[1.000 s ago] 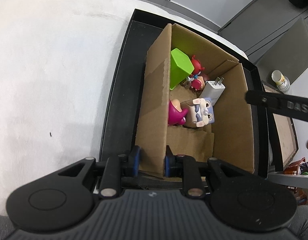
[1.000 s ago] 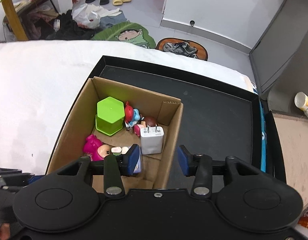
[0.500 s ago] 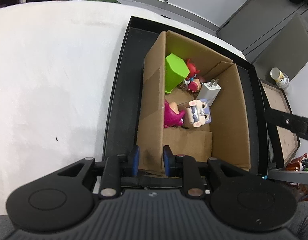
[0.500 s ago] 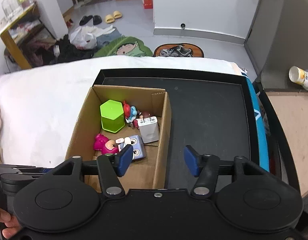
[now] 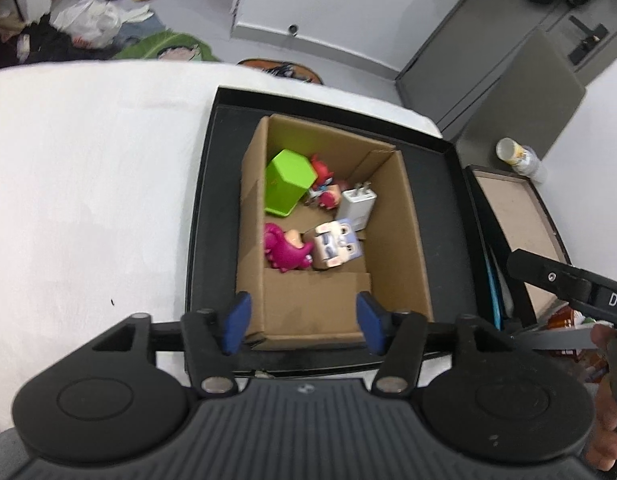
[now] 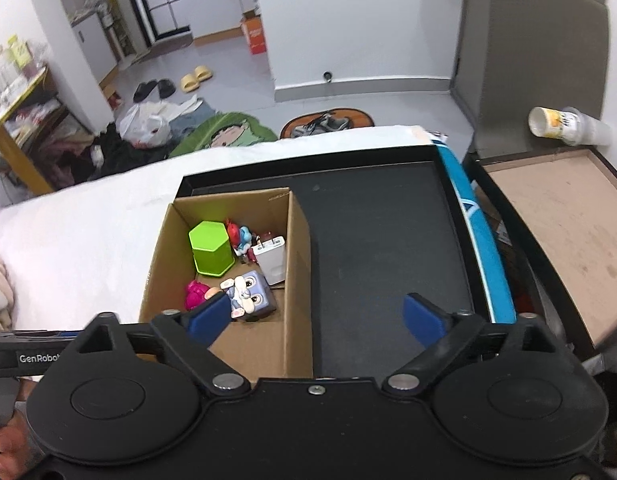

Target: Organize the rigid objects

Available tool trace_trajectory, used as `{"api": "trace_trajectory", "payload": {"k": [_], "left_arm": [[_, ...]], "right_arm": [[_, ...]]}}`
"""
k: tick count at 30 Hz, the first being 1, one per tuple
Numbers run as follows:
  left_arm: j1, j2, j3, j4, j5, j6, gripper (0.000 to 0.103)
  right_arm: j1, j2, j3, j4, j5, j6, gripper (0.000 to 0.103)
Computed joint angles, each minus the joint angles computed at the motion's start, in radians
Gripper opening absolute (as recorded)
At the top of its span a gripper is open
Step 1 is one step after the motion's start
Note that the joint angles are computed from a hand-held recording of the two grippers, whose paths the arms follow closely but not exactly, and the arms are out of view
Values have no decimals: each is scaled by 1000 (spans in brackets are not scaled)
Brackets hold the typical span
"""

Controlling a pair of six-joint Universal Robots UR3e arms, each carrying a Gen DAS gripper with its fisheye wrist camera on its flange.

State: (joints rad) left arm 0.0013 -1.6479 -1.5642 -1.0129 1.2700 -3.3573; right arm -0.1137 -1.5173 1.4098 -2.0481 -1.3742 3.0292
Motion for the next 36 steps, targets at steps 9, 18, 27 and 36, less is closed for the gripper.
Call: {"api": "trace_trajectory", "payload": {"k": [9,18,27,36], "left_arm": [[-17,135,-43,15,-14,28,86],[-55,244,-65,4,-4,39,93],[-117,335,-48,-36,41,47,96],[-178,393,-13,-66,80,63,97]], "right_arm": [[-47,-196,169,-84,46,55,103],[-102,-364,247,-78,81,91,103],[-227,-560,316,-8,185,68,103],[-345,-714,339,116,273,-44,103]]}}
